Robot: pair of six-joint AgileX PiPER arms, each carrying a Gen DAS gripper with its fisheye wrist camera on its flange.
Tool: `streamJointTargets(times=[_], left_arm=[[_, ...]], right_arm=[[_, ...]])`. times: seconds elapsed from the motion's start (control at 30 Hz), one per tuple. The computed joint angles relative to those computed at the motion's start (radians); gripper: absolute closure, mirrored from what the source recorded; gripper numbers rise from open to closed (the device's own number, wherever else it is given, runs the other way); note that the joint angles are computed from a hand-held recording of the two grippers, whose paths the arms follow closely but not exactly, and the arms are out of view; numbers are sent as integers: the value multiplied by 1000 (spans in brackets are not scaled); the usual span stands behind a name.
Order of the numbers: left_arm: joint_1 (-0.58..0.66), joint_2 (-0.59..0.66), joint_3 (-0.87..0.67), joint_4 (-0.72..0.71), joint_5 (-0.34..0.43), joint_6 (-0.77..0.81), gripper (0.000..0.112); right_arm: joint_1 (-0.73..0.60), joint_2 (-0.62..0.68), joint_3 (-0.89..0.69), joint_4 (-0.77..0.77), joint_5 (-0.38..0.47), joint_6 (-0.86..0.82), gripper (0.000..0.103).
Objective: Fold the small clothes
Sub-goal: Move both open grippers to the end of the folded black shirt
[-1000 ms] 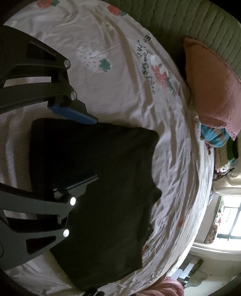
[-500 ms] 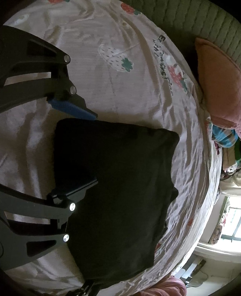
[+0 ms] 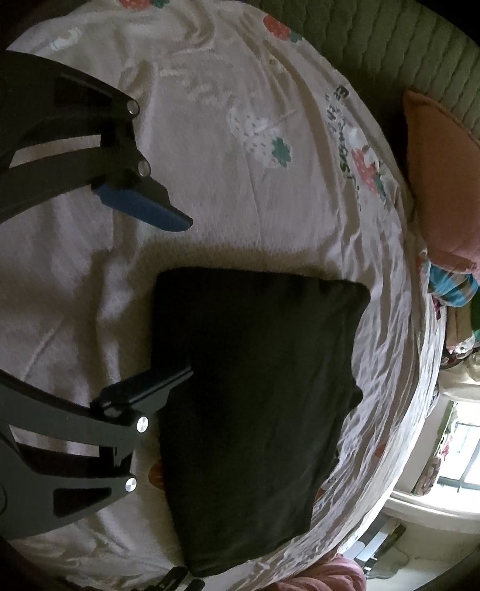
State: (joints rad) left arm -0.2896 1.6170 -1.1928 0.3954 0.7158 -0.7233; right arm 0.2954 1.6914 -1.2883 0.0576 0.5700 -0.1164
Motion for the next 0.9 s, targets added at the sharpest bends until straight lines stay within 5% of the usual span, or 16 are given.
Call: streamJointTargets(times=[0.27,0.9], left_arm=[[11,-63,36,20,-1,-26,20],[133,-143,90,15,-23,-20,19]], right_arm=[[114,-29,-9,-104,-15,78,8],[351,74,-135,-218,-16,165,7]])
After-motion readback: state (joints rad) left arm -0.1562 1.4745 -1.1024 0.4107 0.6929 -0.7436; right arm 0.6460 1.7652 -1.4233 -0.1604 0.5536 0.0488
